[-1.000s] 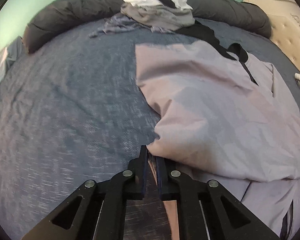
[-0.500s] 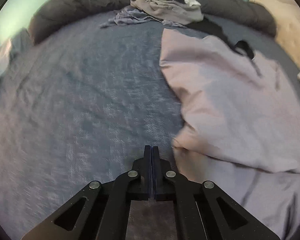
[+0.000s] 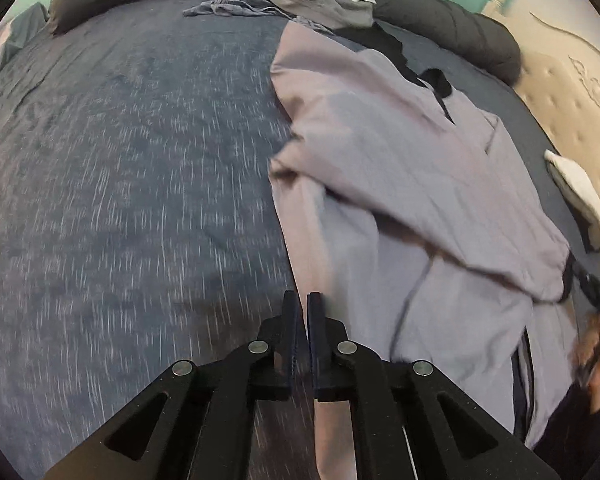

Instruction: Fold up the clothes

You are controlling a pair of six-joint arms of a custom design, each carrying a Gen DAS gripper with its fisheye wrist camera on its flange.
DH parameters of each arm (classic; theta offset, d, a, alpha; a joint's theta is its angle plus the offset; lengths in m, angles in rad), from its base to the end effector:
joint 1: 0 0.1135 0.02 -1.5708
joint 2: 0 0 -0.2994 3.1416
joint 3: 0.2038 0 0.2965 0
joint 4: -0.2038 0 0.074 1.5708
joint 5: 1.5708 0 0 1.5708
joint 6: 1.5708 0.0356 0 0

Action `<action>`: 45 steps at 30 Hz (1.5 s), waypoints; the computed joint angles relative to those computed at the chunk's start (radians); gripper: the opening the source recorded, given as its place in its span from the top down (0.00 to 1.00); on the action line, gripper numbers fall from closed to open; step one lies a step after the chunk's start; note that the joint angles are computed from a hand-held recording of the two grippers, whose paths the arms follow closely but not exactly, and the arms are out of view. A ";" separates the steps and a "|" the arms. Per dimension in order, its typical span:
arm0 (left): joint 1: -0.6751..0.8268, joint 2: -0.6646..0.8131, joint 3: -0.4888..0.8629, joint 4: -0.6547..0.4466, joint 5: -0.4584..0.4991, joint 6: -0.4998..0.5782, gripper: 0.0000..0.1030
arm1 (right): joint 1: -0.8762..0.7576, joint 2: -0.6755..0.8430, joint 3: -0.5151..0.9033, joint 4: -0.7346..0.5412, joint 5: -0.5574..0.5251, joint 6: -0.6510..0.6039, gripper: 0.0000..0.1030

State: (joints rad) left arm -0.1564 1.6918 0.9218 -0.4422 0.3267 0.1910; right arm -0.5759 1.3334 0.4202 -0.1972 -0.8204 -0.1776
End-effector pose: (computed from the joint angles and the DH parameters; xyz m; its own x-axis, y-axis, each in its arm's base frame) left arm 0.3382 -0.0649 0.1508 -0.8590 0.3175 -0.4016 0.4297 0.8736 -0.2284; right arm 0.1972 -0.0970 0.1233 -0.7570 0.3479 -0.5531 -0.0355 0.8233 0.5665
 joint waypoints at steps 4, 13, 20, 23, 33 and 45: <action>0.035 -0.092 -0.047 -0.064 0.006 0.041 0.88 | -0.004 -0.141 -0.009 -0.097 0.149 0.011 0.85; 0.160 -0.229 -0.073 -0.187 0.042 0.119 0.86 | 0.170 -0.457 -0.011 -0.547 0.045 -0.072 0.56; 0.243 -0.322 -0.102 -0.254 0.093 0.140 0.81 | 0.776 -0.381 -0.095 -0.268 0.208 0.372 0.56; 0.273 -0.358 -0.113 -0.286 0.119 0.171 0.79 | 0.938 -0.283 -0.091 -0.164 0.288 0.481 0.56; 0.357 -0.396 -0.135 -0.343 0.175 0.258 0.77 | 1.018 -0.151 -0.094 -0.063 0.331 0.574 0.85; 0.322 -0.380 -0.176 -0.326 0.183 0.242 0.77 | 0.875 -0.334 -0.062 -0.301 0.312 0.417 0.96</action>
State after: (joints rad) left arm 0.1651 1.3120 0.7454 -0.7678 0.5101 0.4326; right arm 0.2988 0.9997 0.3583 -0.4978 -0.5087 0.2390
